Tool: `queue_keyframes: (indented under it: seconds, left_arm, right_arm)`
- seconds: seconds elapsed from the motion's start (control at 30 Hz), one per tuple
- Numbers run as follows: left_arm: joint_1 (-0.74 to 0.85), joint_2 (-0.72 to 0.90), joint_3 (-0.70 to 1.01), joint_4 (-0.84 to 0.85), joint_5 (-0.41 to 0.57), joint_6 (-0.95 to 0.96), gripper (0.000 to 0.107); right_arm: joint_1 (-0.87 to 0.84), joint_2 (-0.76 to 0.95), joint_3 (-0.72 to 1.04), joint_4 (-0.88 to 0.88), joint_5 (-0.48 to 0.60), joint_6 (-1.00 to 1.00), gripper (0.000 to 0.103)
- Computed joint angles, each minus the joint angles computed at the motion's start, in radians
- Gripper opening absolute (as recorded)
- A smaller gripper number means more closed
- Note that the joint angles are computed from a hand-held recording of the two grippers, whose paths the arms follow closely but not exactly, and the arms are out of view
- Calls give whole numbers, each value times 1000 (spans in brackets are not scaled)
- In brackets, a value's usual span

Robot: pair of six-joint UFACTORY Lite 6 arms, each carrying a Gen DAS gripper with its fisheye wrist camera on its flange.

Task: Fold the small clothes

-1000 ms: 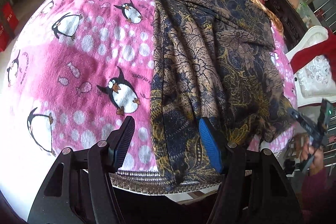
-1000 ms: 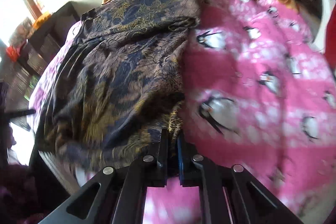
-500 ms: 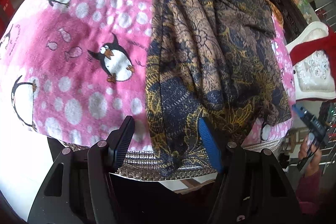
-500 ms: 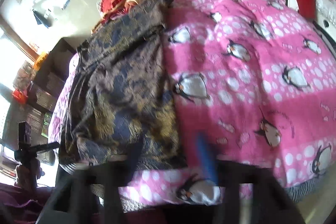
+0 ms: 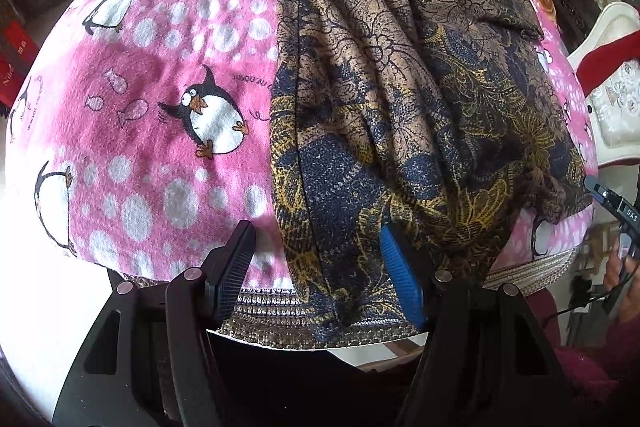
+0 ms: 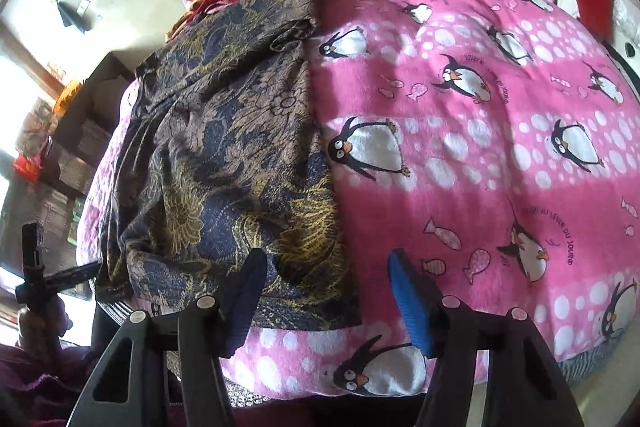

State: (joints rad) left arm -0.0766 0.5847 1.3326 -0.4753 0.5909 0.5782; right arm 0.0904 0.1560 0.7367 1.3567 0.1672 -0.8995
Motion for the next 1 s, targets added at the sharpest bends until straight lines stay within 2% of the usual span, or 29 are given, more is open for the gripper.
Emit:
queue_keyframes:
  seconds: [0.07,0.17,0.3,0.43,0.57,0.63,0.7,0.73,0.77,0.83,0.93,1.0]
  left_arm:
    - [-1,-2,-2,4,-1,-3,65]
    - [1,-11,-12,-1,6,0,65]
    - [7,-19,-26,-28,22,21,65]
    - [10,-9,-15,-47,47,26,65]
    - [37,38,38,-114,112,50,71]
    - [56,52,61,-149,166,61,71]
    - [53,55,70,-152,184,75,67]
    - [46,49,62,-134,171,70,64]
    - [36,43,57,-110,154,63,58]
    - [28,40,58,-101,143,70,55]
    - [48,82,103,-126,171,64,56]
    - [71,112,132,-169,202,52,63]
  right_arm:
    - [4,14,14,-31,12,21,61]
    - [7,18,13,75,29,-80,61]
    - [9,31,20,117,39,-128,61]
    - [-12,32,2,277,68,-268,61]
    - [-26,35,-8,348,89,-343,61]
    - [-14,33,-3,281,74,-297,55]
    - [2,16,-2,183,45,-231,31]
    - [-12,4,-10,198,70,-256,23]
    - [-37,0,-18,243,120,-305,23]
    - [-63,-3,-28,284,174,-347,23]
    - [-53,13,-19,270,178,-352,24]
    - [-54,56,3,256,193,-327,24]
